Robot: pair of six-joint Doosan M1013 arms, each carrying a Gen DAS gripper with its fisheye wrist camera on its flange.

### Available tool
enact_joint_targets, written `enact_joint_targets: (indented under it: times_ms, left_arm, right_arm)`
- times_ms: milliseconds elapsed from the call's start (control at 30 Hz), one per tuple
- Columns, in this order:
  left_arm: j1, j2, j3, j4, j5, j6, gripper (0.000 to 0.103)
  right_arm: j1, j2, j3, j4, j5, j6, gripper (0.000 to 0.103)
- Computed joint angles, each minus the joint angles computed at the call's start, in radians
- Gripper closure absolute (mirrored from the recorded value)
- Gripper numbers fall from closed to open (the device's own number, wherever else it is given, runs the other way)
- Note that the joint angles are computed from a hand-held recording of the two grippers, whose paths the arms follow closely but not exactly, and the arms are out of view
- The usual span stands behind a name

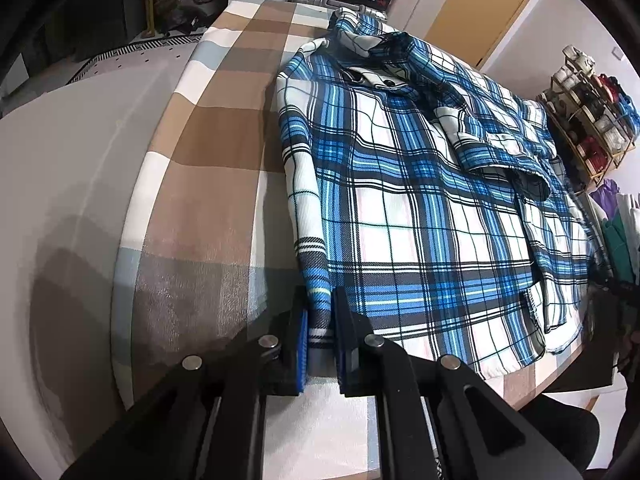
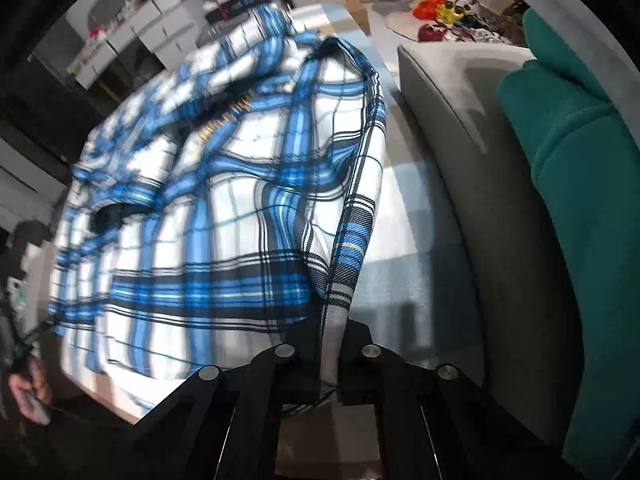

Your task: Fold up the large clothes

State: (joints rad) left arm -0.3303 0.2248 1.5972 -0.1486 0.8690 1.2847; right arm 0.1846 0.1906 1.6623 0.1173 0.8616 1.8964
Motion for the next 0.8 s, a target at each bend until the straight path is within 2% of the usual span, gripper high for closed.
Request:
enact_joint_targets:
  times_ms: [333, 500, 600, 700, 800]
  left_arm:
    - [0.017, -0.022, 0.008, -0.092, 0.079, 0.029, 0.103]
    - [0.038, -0.073, 0.033, -0.226, 0.077, 0.142, 0.103]
    - [0.017, -0.090, 0.035, -0.153, 0.063, 0.121, 0.103]
    - [0.017, -0.060, 0.010, -0.136, 0.083, 0.090, 0.103]
    - [0.041, -0.023, -0.013, -0.219, 0.125, 0.108, 0.103]
  right_arm:
    - [-0.004, -0.087, 0.091, 0.127, -0.129, -0.101, 0.100]
    - [-0.003, -0.142, 0.144, 0.203, -0.173, -0.162, 0.100]
    - [-0.008, -0.157, 0.158, 0.211, -0.179, -0.174, 0.099]
    - [-0.011, -0.141, 0.151, 0.219, -0.177, -0.174, 0.099]
    - [-0.019, -0.137, 0.152, 0.253, -0.171, -0.178, 0.099]
